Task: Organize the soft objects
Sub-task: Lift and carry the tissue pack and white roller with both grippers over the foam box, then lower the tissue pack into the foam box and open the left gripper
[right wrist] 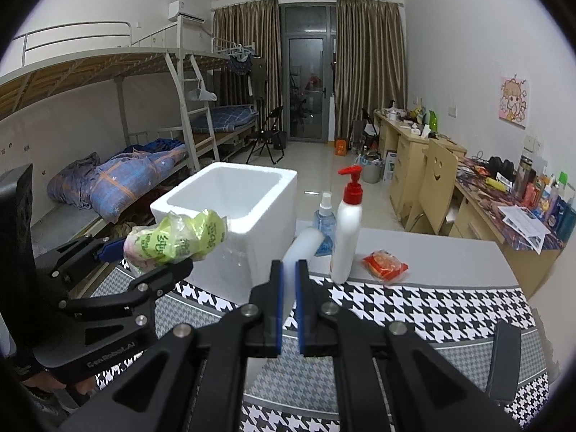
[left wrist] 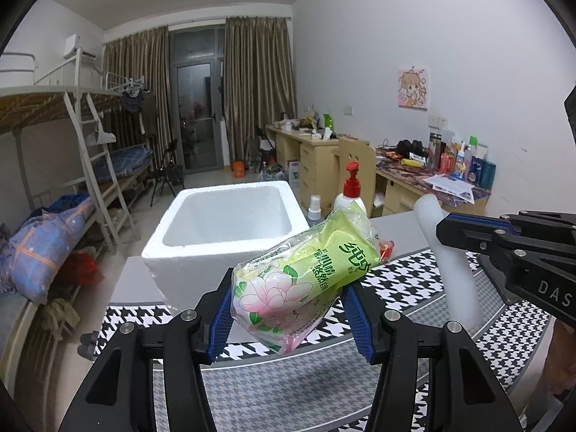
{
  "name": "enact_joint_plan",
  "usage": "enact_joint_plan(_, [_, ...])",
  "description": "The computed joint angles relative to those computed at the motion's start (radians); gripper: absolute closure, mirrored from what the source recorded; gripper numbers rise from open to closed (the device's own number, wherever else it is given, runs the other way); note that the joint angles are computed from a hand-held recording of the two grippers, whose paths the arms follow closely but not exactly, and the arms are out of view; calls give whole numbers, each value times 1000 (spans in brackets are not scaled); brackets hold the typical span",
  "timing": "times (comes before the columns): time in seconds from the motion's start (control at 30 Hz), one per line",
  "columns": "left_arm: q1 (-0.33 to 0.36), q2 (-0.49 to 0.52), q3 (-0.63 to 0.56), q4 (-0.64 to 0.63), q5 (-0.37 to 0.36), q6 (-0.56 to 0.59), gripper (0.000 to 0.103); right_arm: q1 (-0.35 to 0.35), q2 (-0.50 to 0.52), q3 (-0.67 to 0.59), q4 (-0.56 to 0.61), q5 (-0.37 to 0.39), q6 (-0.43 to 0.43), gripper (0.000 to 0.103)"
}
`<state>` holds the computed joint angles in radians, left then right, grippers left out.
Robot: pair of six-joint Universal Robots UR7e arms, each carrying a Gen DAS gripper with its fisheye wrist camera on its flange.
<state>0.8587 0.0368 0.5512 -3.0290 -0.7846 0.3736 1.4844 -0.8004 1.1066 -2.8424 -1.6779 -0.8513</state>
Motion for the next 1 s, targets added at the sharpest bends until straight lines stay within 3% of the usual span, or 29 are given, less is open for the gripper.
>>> enact_joint_plan(0.37, [4,39,-126,9,10,49,46,21,19,-34,9,-2,-19,95])
enact_joint_plan(1.0, [17,166,-426,145,29,53,46,49,86,-151,59,1,-26,95])
